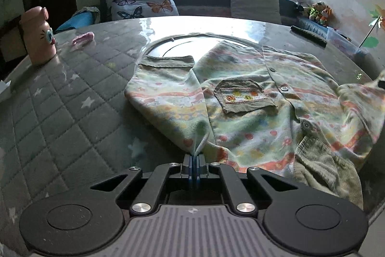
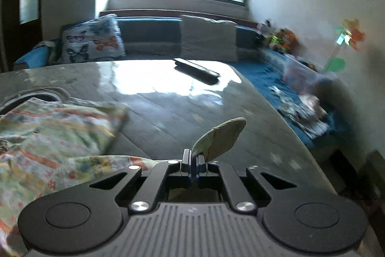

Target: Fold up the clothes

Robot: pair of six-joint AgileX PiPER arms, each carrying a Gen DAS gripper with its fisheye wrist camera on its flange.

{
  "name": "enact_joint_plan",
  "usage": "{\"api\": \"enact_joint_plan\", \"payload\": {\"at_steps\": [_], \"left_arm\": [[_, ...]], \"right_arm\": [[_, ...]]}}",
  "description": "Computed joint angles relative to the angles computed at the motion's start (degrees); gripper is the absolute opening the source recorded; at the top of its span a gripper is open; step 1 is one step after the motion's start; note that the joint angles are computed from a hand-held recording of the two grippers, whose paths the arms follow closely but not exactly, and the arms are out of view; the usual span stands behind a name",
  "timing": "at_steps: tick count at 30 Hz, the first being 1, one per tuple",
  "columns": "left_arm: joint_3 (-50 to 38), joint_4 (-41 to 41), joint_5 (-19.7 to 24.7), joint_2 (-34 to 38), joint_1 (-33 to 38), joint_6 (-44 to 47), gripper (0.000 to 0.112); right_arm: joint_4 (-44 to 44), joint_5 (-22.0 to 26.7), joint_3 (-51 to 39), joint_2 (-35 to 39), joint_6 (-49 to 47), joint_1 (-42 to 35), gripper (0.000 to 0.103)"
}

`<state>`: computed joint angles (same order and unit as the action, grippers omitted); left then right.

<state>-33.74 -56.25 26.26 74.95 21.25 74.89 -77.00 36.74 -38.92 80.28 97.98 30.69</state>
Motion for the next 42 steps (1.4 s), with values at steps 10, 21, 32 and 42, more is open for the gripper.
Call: {"api": "enact_joint_plan", "payload": {"at_steps": [10, 21, 32, 42], "left_arm": [[0.3, -0.1, 0.7, -0.2, 0.3, 1.3, 0.009], [1.3, -1.2, 0.7, -3.1, 1.8, 4.6, 0.034], [-0.6, 1.1, 1.7, -4.2, 2.3, 2.9, 0.039], [-5.2, -1.3, -2.8, 0.4, -3.1, 3.4, 0.043]], "right_arm": [[8.5, 4.2, 12.3, -9.7, 3.0, -0.7, 0.011], [4.6, 4.8, 11.1, -10.9, 3.6, -0.9, 0.020], [-11.3, -9.1, 7.6, 1.9, 15.8, -11.5, 0.023], [-8.5, -7.3, 6.5, 1.5, 14.7, -7.6, 0.035]]}}
